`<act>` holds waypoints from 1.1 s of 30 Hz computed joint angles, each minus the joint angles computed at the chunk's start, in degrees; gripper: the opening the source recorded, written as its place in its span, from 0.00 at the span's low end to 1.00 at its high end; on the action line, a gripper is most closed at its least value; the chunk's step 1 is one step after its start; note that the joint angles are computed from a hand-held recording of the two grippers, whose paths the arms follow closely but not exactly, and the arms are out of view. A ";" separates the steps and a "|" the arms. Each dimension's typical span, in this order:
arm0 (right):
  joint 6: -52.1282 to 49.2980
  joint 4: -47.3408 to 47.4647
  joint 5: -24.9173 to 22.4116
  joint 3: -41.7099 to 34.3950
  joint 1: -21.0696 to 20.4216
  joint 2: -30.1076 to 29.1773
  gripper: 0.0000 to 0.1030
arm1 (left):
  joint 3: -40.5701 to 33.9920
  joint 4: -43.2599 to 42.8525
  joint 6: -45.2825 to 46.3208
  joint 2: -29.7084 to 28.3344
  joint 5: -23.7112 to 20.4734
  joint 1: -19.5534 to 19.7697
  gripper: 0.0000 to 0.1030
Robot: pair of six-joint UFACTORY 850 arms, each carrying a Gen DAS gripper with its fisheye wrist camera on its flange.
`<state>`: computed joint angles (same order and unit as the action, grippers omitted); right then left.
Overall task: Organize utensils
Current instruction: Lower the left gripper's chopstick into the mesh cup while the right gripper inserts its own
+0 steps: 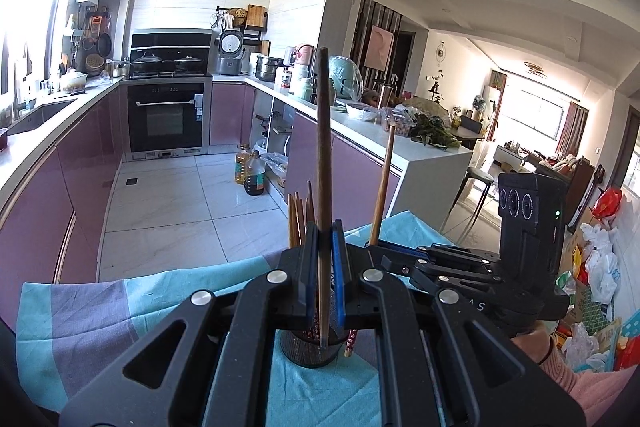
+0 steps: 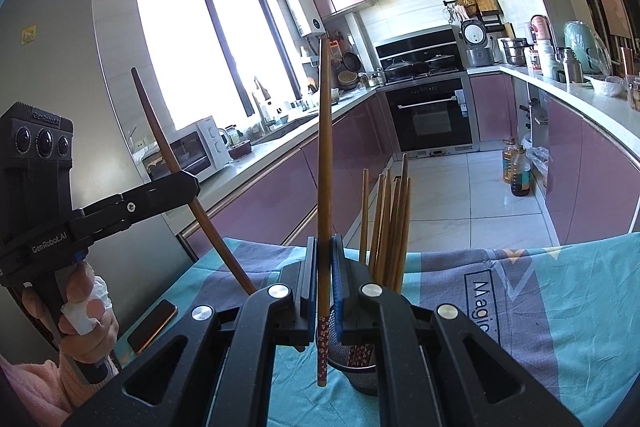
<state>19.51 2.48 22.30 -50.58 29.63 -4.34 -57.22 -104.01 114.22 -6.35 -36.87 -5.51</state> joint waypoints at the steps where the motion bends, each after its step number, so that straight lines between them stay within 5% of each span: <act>1: -0.10 0.09 0.04 0.00 0.01 0.02 0.06 | -0.44 0.39 -0.40 -0.23 0.04 0.06 0.07; 33: -2.84 3.10 -1.79 -3.37 -0.45 -2.05 0.06 | -3.82 8.49 -8.51 -1.81 0.37 1.40 0.07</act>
